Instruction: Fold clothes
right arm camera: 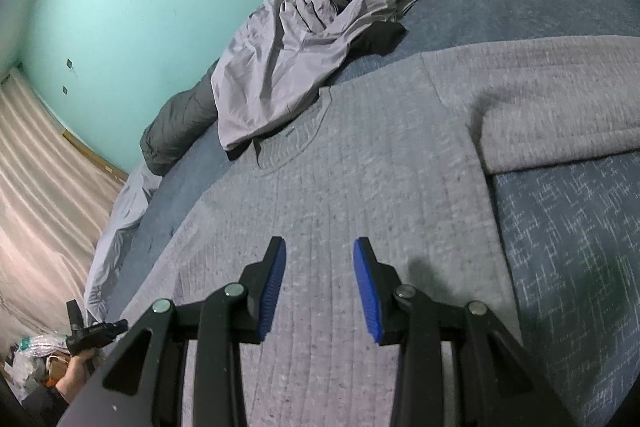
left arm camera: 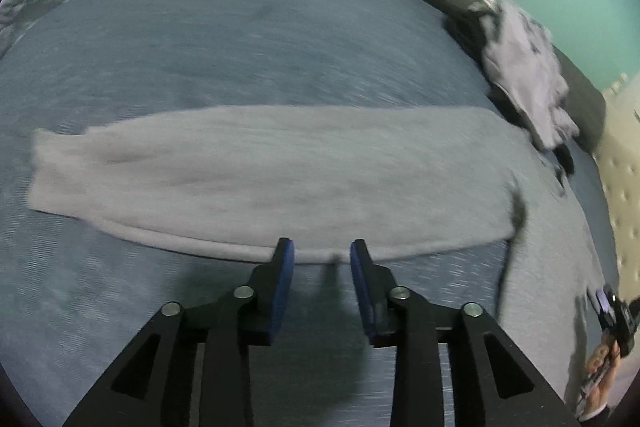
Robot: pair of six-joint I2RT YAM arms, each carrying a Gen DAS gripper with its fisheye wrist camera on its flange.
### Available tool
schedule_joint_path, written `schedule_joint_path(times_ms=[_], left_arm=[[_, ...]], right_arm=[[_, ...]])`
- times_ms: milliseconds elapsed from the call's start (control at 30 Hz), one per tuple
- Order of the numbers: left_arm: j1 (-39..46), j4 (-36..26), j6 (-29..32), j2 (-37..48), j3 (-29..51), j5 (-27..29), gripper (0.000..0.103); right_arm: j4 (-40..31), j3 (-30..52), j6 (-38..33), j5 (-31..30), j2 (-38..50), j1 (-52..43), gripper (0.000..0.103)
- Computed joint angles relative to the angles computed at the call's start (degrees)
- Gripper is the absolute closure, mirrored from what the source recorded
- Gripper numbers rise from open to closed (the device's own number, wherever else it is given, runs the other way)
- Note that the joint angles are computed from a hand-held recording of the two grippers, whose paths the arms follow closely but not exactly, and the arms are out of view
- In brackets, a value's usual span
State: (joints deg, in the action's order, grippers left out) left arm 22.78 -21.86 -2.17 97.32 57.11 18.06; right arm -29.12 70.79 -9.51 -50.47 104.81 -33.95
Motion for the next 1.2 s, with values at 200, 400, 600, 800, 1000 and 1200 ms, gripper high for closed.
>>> schedule_joint_path(times_ms=[200, 400, 600, 800, 1000, 1200], left_arm=[[7.7, 0.1, 1.9, 2.5, 1.7, 3.2, 0.068], [7.2, 1.9, 2.7, 4.1, 0.9, 5.9, 0.067], [2.6, 4.2, -0.8, 1.8, -2.0, 7.3, 0.067], [-2.2, 2.2, -1.4, -2.3, -2.9, 9.4, 0.067], [-7.9, -4.3, 0.5, -7.5, -4.4, 12.7, 0.066], [-14.1, -12.1, 3.5, -14.9, -8.0, 13.2, 0.066]], right_arm=[[-3.1, 0.0, -3.6, 2.6, -1.3, -0.3, 0.068], [-13.5, 6.2, -12.5, 6.6, 0.9, -3.7, 0.068], [-29.0, 20.1, -22.0, 13.7, 8.0, -9.1, 0.068], [-40.5, 29.1, -28.5, 18.6, 12.9, -14.0, 0.068], [-45.7, 25.8, -34.6, 20.9, 11.8, -16.0, 0.068], [-45.9, 17.8, -40.3, 23.7, 6.6, -17.2, 0.068]])
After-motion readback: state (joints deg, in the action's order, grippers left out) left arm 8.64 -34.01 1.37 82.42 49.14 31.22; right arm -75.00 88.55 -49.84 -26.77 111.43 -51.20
